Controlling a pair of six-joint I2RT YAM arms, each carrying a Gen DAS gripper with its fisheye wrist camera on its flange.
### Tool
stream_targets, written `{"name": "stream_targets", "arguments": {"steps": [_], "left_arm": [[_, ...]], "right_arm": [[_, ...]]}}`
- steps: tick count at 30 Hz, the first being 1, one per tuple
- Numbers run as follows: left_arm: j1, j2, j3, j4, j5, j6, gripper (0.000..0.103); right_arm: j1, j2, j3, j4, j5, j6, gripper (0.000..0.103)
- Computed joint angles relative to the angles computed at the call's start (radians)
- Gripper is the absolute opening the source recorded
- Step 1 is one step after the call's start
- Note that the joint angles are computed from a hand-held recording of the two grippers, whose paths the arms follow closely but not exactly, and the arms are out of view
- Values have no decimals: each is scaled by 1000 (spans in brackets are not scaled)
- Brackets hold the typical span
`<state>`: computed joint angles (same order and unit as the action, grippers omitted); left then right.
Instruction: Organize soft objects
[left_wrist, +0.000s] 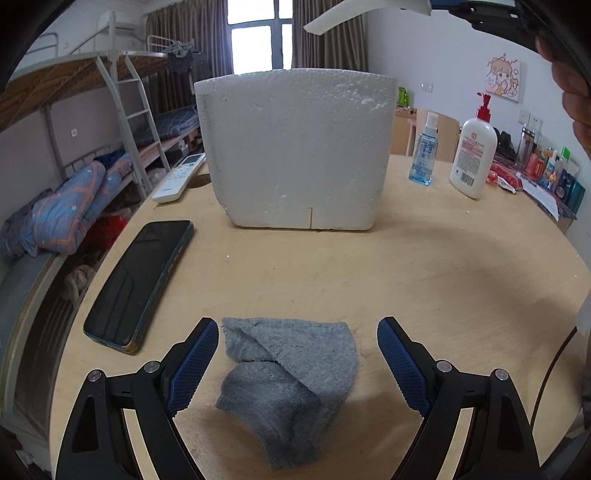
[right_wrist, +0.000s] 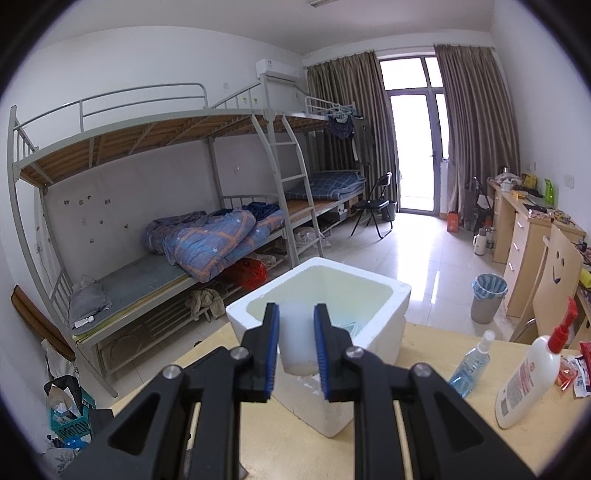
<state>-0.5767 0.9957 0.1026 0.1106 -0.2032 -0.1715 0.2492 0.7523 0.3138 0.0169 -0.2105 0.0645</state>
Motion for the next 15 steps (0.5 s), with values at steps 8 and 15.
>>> {"name": "stream_targets", "arguments": {"steps": [8, 15], "left_arm": [[68, 122, 17, 75, 56, 34, 73], [64, 224, 33, 98, 50, 40, 58]], "right_arm": [[-2, 106, 21, 57, -3, 4, 22], [11, 169, 46, 82, 6, 7, 22]]}}
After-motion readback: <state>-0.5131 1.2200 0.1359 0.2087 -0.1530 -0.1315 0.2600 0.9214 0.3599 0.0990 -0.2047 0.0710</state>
